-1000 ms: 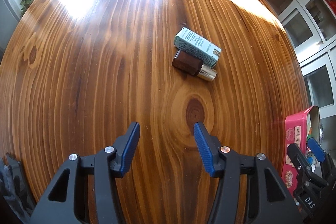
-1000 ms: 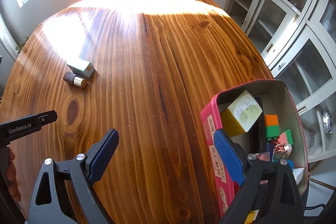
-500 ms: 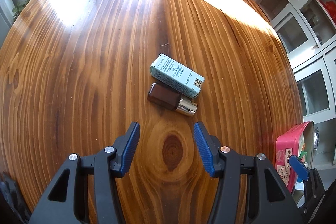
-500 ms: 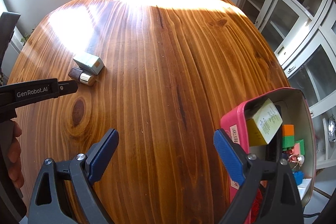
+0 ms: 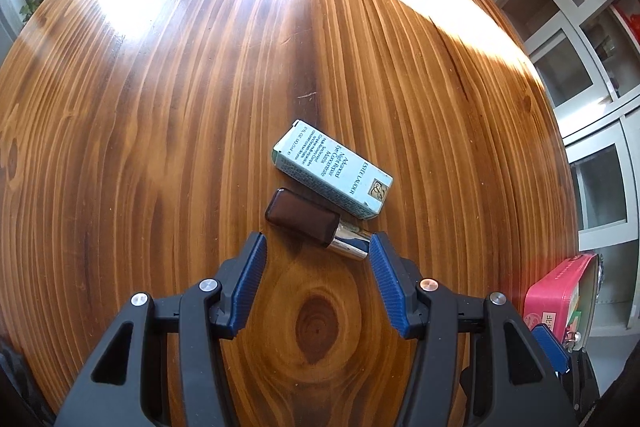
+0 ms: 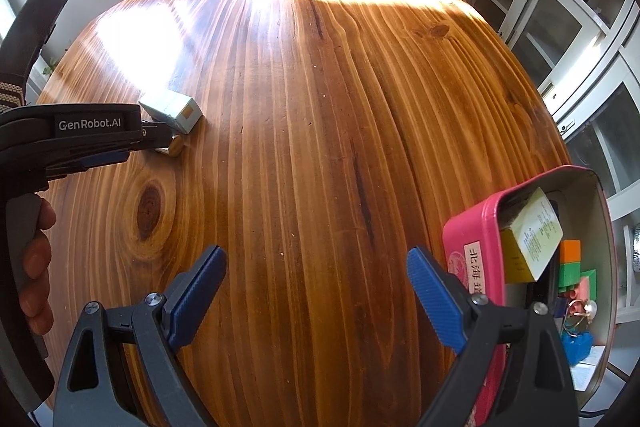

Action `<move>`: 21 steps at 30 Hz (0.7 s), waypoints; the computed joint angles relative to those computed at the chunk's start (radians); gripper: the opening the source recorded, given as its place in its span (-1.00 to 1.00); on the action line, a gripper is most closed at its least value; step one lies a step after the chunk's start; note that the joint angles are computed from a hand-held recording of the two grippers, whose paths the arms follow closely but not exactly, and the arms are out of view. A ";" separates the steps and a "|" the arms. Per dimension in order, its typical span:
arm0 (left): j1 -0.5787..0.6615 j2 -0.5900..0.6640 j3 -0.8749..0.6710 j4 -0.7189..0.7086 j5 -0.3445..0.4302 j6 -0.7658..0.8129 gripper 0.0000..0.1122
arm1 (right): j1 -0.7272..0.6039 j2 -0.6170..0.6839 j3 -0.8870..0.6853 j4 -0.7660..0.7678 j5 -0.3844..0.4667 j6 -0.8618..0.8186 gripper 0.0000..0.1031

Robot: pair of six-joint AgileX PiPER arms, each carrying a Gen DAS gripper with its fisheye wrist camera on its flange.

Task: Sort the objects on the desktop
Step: 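Grasp the dark brown lipstick with the left gripper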

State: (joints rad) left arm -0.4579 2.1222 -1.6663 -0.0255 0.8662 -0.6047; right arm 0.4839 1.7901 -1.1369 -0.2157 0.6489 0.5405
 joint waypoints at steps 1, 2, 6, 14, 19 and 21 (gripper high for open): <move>0.005 -0.006 0.011 -0.005 -0.011 0.002 0.04 | 0.000 0.003 -0.002 0.001 0.000 -0.002 0.82; 0.009 -0.007 0.014 -0.005 -0.014 0.002 0.06 | 0.000 0.006 -0.004 0.002 0.000 -0.004 0.82; 0.034 -0.029 0.046 0.000 -0.022 0.009 0.07 | -0.014 0.022 -0.018 0.021 0.000 -0.028 0.82; 0.080 -0.068 0.107 0.005 -0.037 0.028 0.13 | -0.018 0.055 -0.052 0.046 -0.001 -0.069 0.82; 0.072 -0.064 0.100 0.024 -0.038 0.022 0.13 | -0.006 0.071 -0.073 0.046 0.008 -0.072 0.82; 0.061 -0.054 0.081 0.049 -0.032 0.010 0.13 | -0.003 0.076 -0.080 0.045 0.010 -0.073 0.82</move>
State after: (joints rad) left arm -0.3968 2.0683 -1.5856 0.0231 0.8338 -0.5943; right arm 0.4808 1.8658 -1.2173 -0.1704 0.6588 0.4678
